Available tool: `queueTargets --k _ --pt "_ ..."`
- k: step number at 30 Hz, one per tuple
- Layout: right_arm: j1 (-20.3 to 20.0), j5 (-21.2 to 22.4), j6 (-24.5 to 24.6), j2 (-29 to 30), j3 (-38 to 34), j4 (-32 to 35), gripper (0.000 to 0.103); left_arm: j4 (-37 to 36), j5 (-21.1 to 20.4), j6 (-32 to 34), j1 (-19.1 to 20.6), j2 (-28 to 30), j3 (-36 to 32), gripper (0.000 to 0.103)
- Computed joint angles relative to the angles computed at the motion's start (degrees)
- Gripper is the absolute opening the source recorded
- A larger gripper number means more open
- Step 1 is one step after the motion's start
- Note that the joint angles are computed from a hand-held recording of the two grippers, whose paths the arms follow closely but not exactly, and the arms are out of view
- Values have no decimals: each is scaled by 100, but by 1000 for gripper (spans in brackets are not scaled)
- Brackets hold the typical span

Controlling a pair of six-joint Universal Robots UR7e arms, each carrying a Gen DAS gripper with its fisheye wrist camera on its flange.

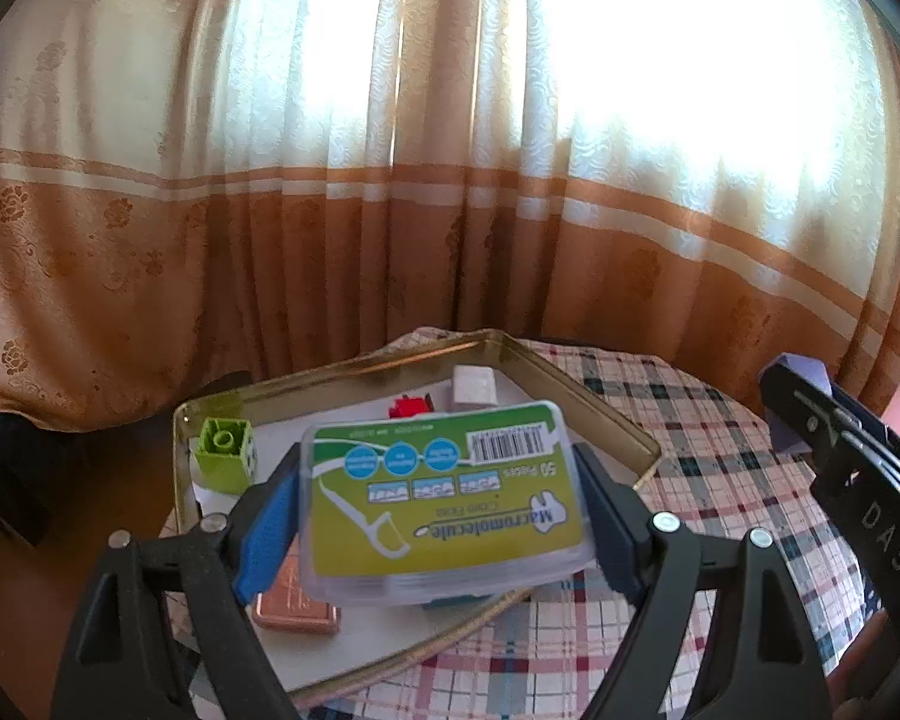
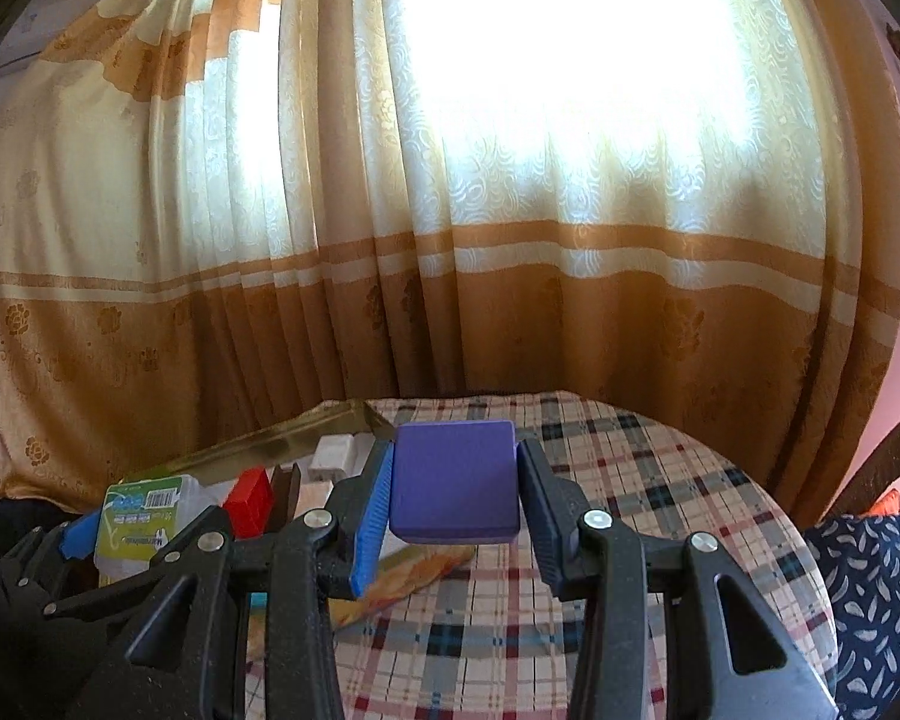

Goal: Organize rigid objects
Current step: 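Carry the floss box and purple cube over the gold tin with both tools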

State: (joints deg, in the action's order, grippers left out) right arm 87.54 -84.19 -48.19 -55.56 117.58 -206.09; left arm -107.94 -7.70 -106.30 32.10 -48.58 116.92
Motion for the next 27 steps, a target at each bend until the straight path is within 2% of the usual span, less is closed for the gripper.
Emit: queueTargets --k 5,8,11,15,21,22,25,27 --pt "90 -31 23 140 -182 25 44 304 81 -148 66 -61 -92 84" --pt "149 -45 43 223 -285 45 44 209 110 -25 124 -106 -102 84" --pt "215 -60 53 312 -403 76 44 553 102 -221 186 -135 -217 84" --pt "283 -97 64 430 -557 131 44 482 111 -79 273 -188 -260 84" --pt "369 -140 77 593 -780 168 44 1515 163 -716 359 -273 -515 84" --pt "390 -152 79 618 -823 185 44 1536 150 -707 378 -289 -528 84" --pt "453 -174 123 700 -963 240 44 871 57 -157 444 -354 -430 84" --pt "497 -215 125 767 -1057 267 44 954 -15 -158 504 -373 -499 84"
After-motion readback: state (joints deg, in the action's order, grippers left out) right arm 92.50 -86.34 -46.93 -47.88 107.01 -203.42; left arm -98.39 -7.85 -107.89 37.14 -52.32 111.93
